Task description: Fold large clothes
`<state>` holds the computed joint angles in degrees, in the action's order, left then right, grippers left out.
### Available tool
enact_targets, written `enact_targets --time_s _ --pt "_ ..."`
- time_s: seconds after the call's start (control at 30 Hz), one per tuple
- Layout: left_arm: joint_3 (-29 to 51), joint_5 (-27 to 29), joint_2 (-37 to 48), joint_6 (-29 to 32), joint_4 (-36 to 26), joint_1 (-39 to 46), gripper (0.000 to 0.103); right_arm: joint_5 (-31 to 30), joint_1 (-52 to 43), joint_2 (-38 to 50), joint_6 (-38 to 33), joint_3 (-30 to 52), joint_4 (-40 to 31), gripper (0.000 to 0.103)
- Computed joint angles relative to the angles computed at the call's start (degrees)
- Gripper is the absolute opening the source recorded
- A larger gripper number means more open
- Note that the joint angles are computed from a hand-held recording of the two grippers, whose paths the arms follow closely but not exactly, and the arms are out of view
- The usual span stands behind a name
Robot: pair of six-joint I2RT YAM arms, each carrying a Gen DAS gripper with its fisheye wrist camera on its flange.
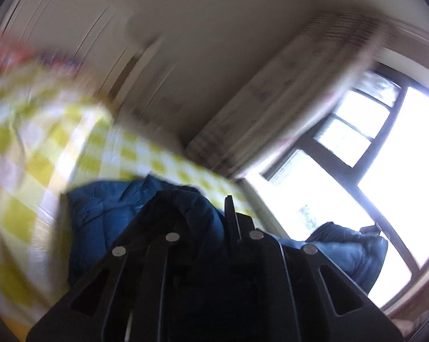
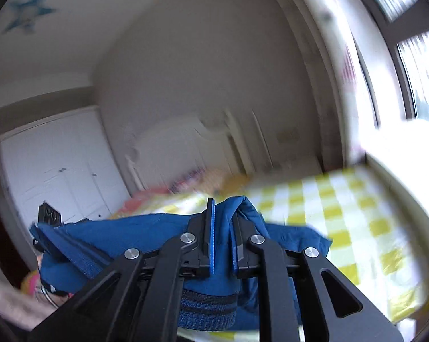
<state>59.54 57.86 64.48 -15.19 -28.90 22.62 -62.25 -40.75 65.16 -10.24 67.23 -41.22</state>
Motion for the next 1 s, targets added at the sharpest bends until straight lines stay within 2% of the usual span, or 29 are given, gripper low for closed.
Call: enact_targets --time_s 0.03,0.1,0.13,0.23,0.3,0.37,0.53,0.57,0.63,0.67,0.7,0.73,0.77,0.8,0.83,0.87,0.9,1.0 --pt "1.1 -3.3 6.7 -3.4 3.8 -2.9 0.017 6.2 5.1 2.9 4.6 -0.8 5.6 0.015" --pt "3.4 -8.7 16.8 -6.4 7.6 -6.6 0.019 16.7 13.1 10.8 10.6 -1.1 13.9 0.015" --pt "5.6 -12.4 23.1 -7.8 8.6 -8.8 0.021 20.1 15.5 14.6 12.1 -0.6 15.7 0.015" --pt "6.7 -16.6 32.2 -10.7 13.5 -11.5 0.023 29.8 20.7 26.3 14.0 0.3 18.1 0.016" --pt "5.3 -17.9 33.6 -11.5 17.8 -12.2 0.023 29.9 20.8 29.2 15.2 -1.4 19.8 0.017" --pt "4.8 -16.7 33.6 -11.2 18.8 -11.7 0.024 25.9 18.7 28.8 15.9 -4.0 21.6 0.017" --pt "0.0 -9.5 33.0 -14.4 26.6 -8.7 0.029 17.3 14.5 27.9 17.3 -6.2 22.9 0.022" --pt "-1.2 -9.7 31.4 -14.9 27.3 -8.7 0.031 16.0 13.8 27.4 17.2 -6.6 23.1 0.027" --pt "-4.3 -11.1 28.0 -15.8 30.3 -8.8 0.042 11.7 11.4 24.4 17.6 -8.4 24.5 0.042" --pt "-6.7 -11.4 25.4 -16.4 32.4 -8.2 0.048 8.8 9.5 22.2 18.1 -10.4 26.5 0.075" --pt "-8.7 -11.7 23.2 -17.2 34.2 -7.5 0.073 7.4 8.5 19.8 19.5 -12.1 29.0 0.099" --pt "-10.9 -13.9 20.3 -18.3 36.0 -6.9 0.100 6.0 7.4 17.5 20.7 -14.5 33.1 0.099" --pt "-15.8 -18.6 14.6 -20.4 40.8 -5.5 0.100 7.4 7.0 14.9 17.1 -15.1 32.2 0.099" --pt "-17.8 -19.3 11.6 -20.5 42.6 -4.2 0.100 11.1 7.9 13.7 12.7 -14.1 28.7 0.099" --pt "-19.2 -19.4 8.4 -19.4 43.7 -2.2 0.100 17.3 9.6 12.3 8.2 -13.2 25.4 0.099" --pt "-19.0 -20.0 6.7 -17.9 42.6 -1.1 0.100 23.4 11.7 11.4 4.8 -12.6 23.4 0.099" --pt "-17.5 -21.6 5.9 -15.3 39.2 -0.7 0.100 26.6 13.2 11.8 2.5 -11.7 21.9 0.099" --pt "-6.4 -25.4 10.7 -1.6 21.6 -3.2 0.100 33.1 17.4 15.3 -2.8 -8.1 18.8 0.099"
